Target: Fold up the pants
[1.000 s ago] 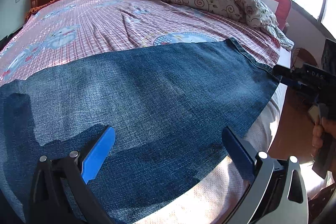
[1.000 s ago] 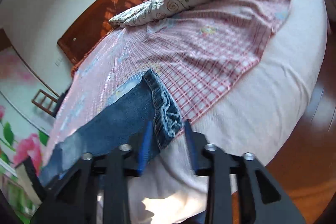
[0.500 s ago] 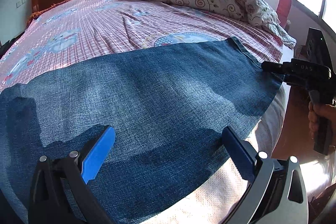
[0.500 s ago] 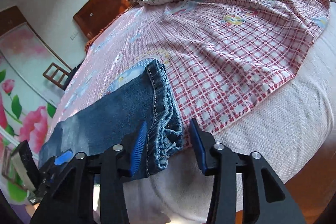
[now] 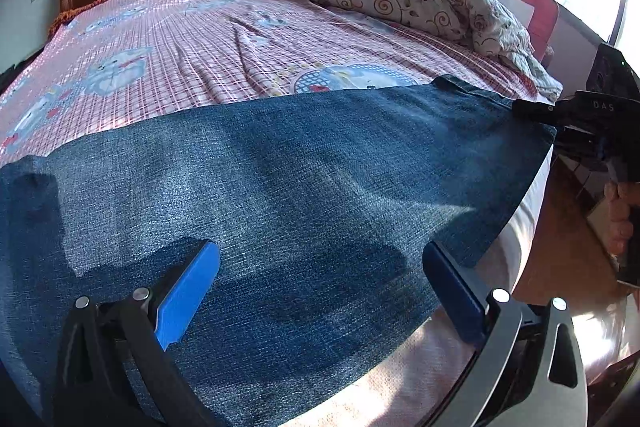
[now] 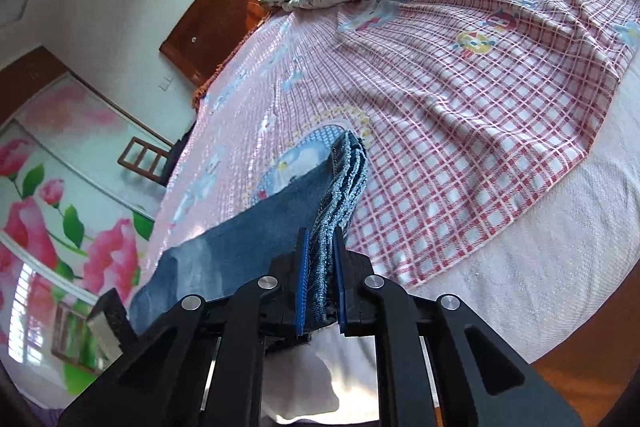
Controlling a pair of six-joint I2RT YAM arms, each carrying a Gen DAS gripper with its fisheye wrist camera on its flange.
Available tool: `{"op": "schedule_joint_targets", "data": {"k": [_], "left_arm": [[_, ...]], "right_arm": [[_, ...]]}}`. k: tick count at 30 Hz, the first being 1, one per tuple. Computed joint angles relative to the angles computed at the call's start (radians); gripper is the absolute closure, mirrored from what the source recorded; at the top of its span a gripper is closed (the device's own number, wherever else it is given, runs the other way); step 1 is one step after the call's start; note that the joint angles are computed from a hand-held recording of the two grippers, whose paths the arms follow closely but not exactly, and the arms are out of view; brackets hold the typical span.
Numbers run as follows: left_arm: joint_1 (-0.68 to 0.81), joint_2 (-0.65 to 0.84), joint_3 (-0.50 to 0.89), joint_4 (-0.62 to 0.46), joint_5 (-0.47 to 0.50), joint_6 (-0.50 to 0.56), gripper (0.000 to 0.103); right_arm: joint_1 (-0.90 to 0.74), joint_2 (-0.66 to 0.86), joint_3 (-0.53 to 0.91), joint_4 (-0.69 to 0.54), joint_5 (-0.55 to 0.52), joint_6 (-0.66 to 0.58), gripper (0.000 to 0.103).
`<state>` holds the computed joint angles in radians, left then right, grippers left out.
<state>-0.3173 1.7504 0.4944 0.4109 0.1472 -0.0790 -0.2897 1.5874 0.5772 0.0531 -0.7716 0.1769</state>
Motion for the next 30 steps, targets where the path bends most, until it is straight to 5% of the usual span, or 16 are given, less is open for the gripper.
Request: {"op": "schedule_joint_targets", "data": {"k": [6,12,23,27,30], "left_arm": [[0.166,-0.104,-0.029,-0.095,0.136,-0.051,0.002],[0.472,-0.303,-0.153,-0.172,0.214,0.116,0.002],[1.169,-0.183,-0.111,-0.293,0.440,0.434,0.002],[1.243,-0.127,-0.091,-0.283,0.472,0.474,0.002],[1.243,-0.104,-0.084,-0.269,0.481,0.469,0.002]], "right_arm": [[0.167,-0.127,0.021,0.020,0.034,0.144,0.093],[0.476,-0.149,0.080,0.075,0.158,0.255,0.093],[1.015,0.173,0.300,0.153,0.448,0.370,0.093],[1.150,0.349,0.448,0.077,0.533,0.348,0.092],[1.184,0.423,0.471,0.089,0.495,0.388,0.082]]}}
